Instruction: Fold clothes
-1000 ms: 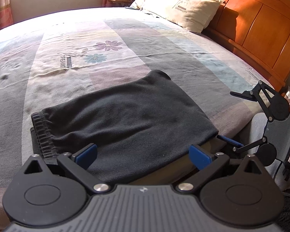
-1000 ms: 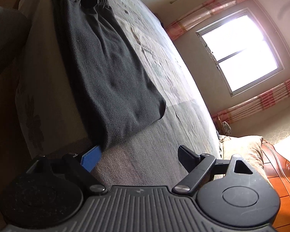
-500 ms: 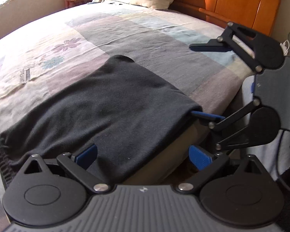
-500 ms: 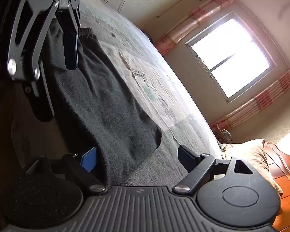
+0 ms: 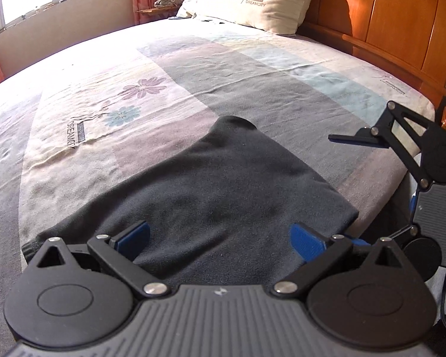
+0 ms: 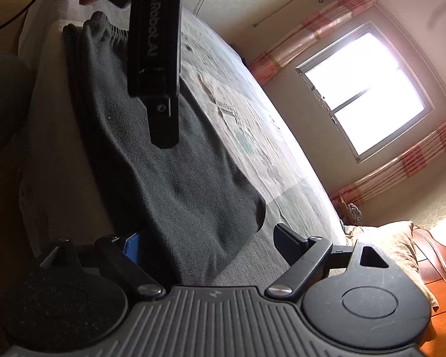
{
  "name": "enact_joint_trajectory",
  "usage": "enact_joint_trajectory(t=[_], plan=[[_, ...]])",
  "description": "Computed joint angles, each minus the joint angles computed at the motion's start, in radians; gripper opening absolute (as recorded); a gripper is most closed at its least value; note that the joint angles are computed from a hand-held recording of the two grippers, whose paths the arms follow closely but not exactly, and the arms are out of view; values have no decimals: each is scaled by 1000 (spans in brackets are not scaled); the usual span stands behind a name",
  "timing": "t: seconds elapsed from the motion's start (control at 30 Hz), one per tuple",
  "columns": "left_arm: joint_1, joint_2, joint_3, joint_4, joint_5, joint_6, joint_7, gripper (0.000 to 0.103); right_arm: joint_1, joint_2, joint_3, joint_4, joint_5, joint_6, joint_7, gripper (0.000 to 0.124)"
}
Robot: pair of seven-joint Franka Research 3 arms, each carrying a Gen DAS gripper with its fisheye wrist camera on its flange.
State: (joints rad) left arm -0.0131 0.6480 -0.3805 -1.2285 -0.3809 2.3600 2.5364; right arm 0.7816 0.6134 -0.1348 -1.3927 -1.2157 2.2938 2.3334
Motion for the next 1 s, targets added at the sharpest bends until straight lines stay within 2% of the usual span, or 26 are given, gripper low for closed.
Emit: enact_joint_trajectory(t=[0.2, 0.33, 0.43, 0.5, 0.6, 0.73, 0.83, 0.93, 1.0], plan=[[3, 18, 2, 37, -6, -34, -22, 101, 0, -40, 6, -68, -26, -26, -6, 92], [2, 15, 3, 31, -3, -37, -16, 101, -6, -16, 14, -36, -46, -19, -18, 92], [4, 7, 8, 12, 4, -19, -4, 101, 8, -12, 10, -36, -49, -66, -30, 92], [-6, 17, 28, 18, 27, -9, -28, 101, 13, -41, 14, -72, -32, -112, -7, 93], [-21, 41, 59, 41, 79, -7, -90, 101, -5, -97, 38, -138, -2, -120, 80, 94], [15, 43, 34, 45, 71, -25, -85, 101, -14, -112, 68, -140, 1, -140, 55, 94], [29, 35, 21, 39, 57, 9, -56, 101, -23, -129, 80, -136, -12, -110, 43, 94], [7, 70, 34, 99, 74, 22, -87, 101, -43, -119, 74, -88, -30, -39, 67, 94], [-3, 98, 41, 141, 90, 7, -113, 101, -50, -88, 65, -32, -19, -21, 85, 94]])
